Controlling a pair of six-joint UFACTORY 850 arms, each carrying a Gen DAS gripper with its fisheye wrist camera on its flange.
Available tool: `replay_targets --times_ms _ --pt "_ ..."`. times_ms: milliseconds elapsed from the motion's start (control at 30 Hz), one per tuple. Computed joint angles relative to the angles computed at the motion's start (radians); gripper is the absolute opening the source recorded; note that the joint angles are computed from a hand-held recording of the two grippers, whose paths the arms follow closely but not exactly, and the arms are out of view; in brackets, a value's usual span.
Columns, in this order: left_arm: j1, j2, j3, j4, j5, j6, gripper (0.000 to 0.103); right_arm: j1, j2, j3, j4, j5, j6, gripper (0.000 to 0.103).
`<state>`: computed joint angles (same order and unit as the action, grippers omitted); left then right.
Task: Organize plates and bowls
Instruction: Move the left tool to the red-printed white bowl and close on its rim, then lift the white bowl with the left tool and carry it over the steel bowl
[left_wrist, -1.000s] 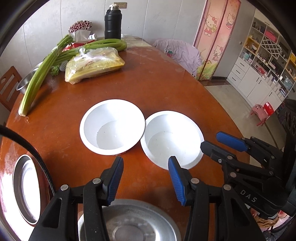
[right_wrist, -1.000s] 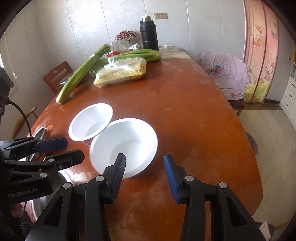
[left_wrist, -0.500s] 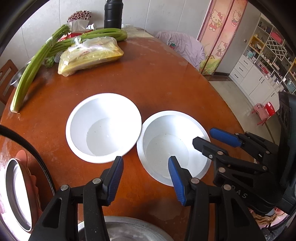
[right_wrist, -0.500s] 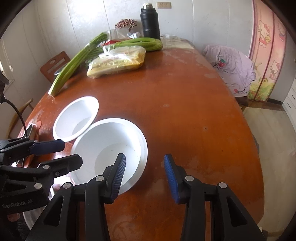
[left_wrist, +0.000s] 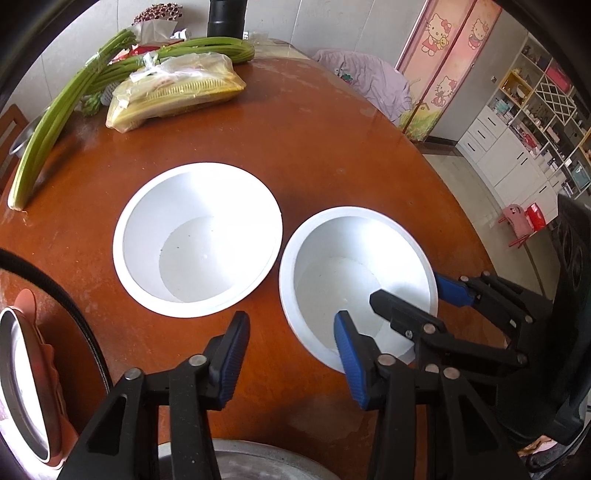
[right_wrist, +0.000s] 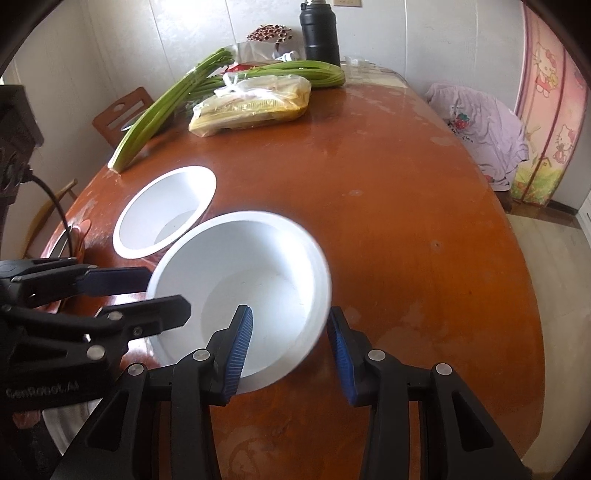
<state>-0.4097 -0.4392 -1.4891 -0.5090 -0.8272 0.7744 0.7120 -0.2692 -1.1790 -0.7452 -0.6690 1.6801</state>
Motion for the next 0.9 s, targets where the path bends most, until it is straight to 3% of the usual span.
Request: replay_targets --times_ms 167,300,900 --pt "-0.003 -0.003 -0.001 -0.002 -0.020 0.008 0.041 0.007 0.010 0.015 0.024 0.014 0.001 0.043" --pt "-0.010 -0.009 -0.004 -0.004 -0.043 0.014 0.041 0.012 0.024 0.034 0.036 0.076 0.007 0.043" --pt "0.000 0.036 0.042 -0.043 -0.033 0.084 0.040 0.063 0.022 0.011 0.009 0.032 0.051 0.043"
